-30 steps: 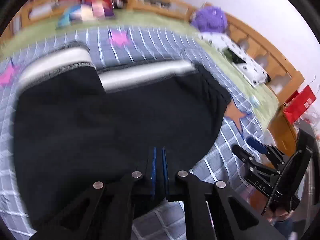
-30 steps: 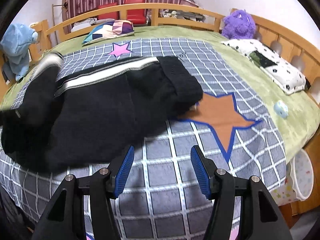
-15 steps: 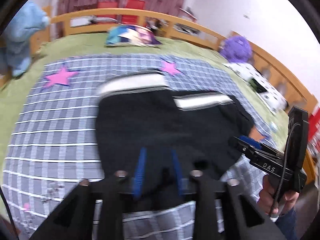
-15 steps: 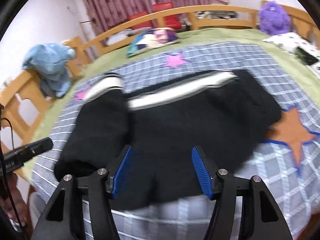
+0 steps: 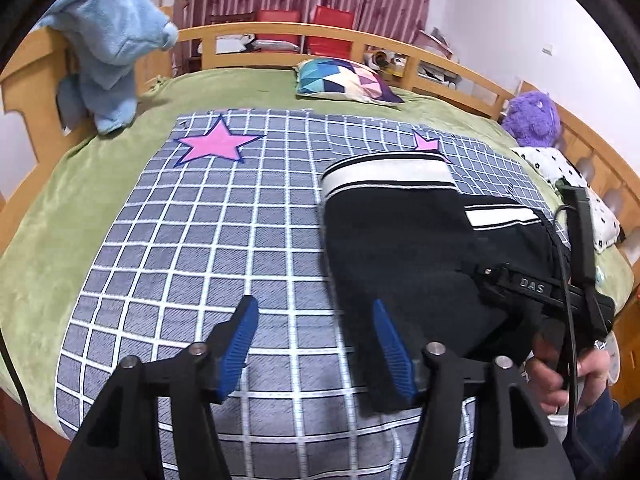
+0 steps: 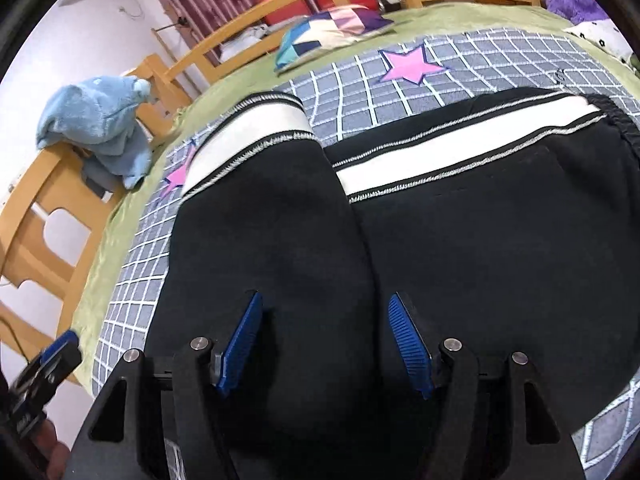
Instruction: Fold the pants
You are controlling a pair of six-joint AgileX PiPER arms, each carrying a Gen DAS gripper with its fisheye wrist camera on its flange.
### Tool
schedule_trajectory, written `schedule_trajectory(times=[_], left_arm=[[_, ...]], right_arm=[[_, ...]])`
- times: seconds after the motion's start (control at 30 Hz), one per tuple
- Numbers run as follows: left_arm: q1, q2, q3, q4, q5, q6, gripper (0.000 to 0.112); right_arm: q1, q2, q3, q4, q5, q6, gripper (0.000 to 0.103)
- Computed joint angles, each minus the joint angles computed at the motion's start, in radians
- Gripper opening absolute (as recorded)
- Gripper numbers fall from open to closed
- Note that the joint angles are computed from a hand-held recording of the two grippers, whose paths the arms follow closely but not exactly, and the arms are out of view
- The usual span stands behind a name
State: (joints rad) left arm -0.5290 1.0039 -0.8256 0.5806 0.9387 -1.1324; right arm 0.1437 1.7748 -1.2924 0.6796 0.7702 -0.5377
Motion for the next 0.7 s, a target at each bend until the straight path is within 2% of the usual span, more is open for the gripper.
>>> schedule_trajectory(times=[0.1, 0.2, 0.23, 0.27, 0.3, 0.37, 0.5, 0.57, 0.7], left_arm=[[0.065, -0.046, 0.062, -0.008, -0.026, -0.014, 0.060], [0.138, -0.056, 0.098, -0.068, -0.043, 0.025, 0.060], [0.160, -0.069, 0.117, -0.083, -0.067, 0.031, 0.061], [0.202, -0.087, 0.138, -0.132, -0.111, 0.077, 0.060], [0.222, -0.093, 0.145, -0.165, -0.133, 0.111, 0.060], [0.232, -0.075, 0.133, -0.202, -0.144, 0.154, 0.060], [0.135, -0.009, 0.075, -0.149, -0.116, 0.111, 0.060], [0.132, 0.040, 0.032, -0.225, -0.139, 0.183, 0.060], [0.065, 0.144, -0.058, -0.224, -0.151, 0.158, 0.060]], right_arm=[[0.041, 0.070, -0.063, -0.063, 0.051, 0.055, 0.065], [0.064, 0.057, -0.042, -0.061, 0.020, 0.048, 0.050], [0.067, 0.040, -0.025, -0.057, 0.000, 0.035, 0.036], [0.064, 0.027, -0.015, -0.050, -0.006, 0.017, 0.026], [0.053, 0.009, -0.011, -0.033, 0.000, -0.018, 0.021], [0.017, -0.024, -0.009, 0.013, 0.017, -0.062, 0.019], [-0.058, -0.070, -0.048, 0.051, 0.037, -0.113, 0.016], [-0.108, -0.075, -0.091, 0.052, 0.056, -0.137, 0.015], [-0.236, -0.012, -0.235, 0.029, 0.114, -0.151, 0.015]])
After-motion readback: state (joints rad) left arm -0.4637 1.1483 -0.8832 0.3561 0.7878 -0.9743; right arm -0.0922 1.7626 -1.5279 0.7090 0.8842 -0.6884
